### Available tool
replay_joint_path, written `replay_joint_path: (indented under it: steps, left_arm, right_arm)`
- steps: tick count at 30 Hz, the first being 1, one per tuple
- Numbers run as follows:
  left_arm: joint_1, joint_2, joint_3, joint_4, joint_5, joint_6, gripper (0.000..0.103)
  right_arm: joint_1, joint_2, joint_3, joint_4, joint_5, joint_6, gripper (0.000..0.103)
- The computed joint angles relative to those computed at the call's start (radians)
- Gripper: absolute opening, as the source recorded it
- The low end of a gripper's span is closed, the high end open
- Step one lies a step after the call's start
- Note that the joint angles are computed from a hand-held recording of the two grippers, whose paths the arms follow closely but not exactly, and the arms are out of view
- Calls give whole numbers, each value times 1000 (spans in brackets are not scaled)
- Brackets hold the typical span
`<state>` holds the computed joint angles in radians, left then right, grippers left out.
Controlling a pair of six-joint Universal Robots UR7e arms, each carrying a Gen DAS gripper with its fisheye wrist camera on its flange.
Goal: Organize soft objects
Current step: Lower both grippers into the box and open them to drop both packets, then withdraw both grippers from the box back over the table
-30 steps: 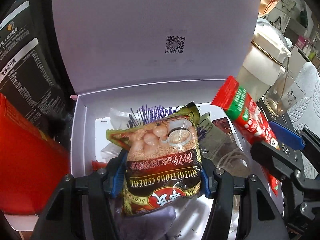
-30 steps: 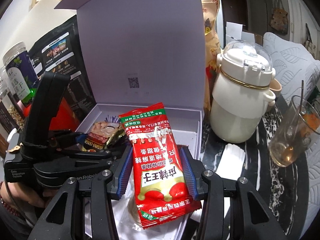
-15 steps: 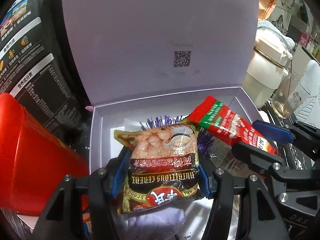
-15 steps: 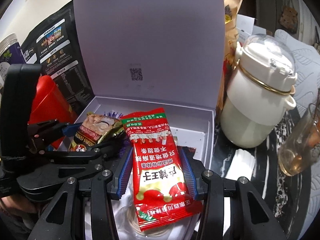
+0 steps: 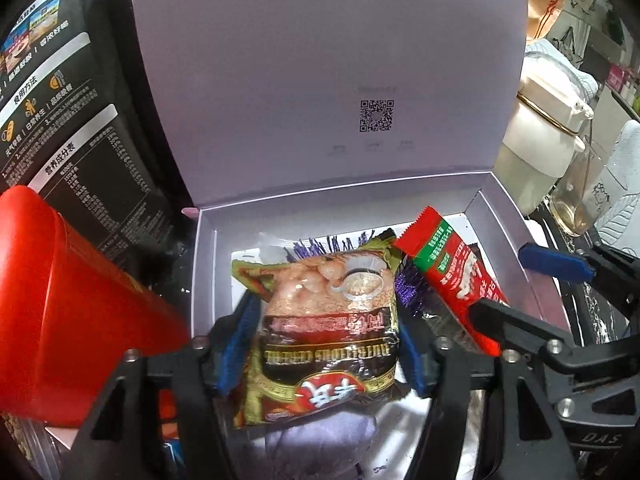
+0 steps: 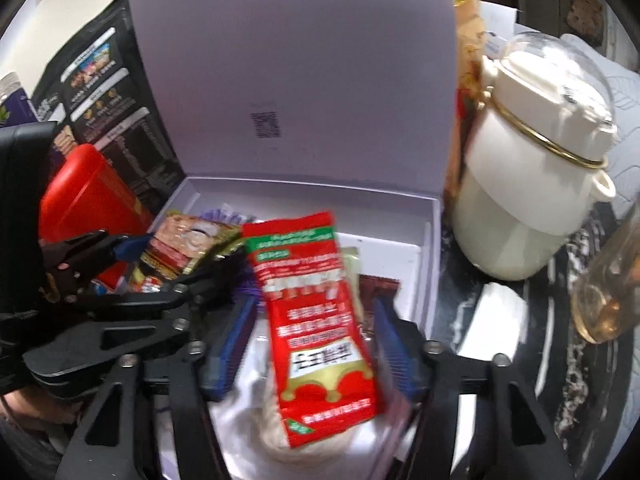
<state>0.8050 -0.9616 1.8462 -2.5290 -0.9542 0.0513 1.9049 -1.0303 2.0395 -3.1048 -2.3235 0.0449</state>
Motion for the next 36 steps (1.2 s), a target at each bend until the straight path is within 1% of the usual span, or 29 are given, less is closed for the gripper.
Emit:
replay_joint_path:
  steps: [1,3,5,9,10,13,16,18,20,30,36]
  left_arm:
    - [-3,-1,2,-9,6,0,81]
    - [-5,-5,1,-17,3,-1,88]
    - [-6,-3,-11,2,-8,-21,91]
    - [-14,9,-22,5,2,-31,95]
    - [-15,12,-26,3,0,-31,95]
    - [-25,7,-29,2,1,-34,95]
    - [-41,-7,-9,-17,23,-28,95]
    - [-49,-21,2,-25,30,-28,95]
    - [-57,-37,4,-22,21,-38,95]
    - [-136,-149,61,-61,48,-47,95]
    - [-174,-226,78,-78,58,-22,95]
  right_arm:
    - [4,1,5,-19,-6,-9,70]
    - [12,-7,14,-36,-11,-17,70]
    - [21,-15,20,-38,-26,-15,71]
    - [36,-29,28,-47,-61,-11,73]
    - [38,-31,28,-45,-70,-7,75]
    - [42,-39,33,-42,-90,-2,75]
    - [47,-45,32,-33,-105,4,75]
    - [60,-55,35,-31,-125,2,75]
    - [74,-51,28,-39,-142,-8,75]
    - [180,-38,-9,-84,-245,-56,75]
    - [260,-44,-23,-113,-314,-79,75]
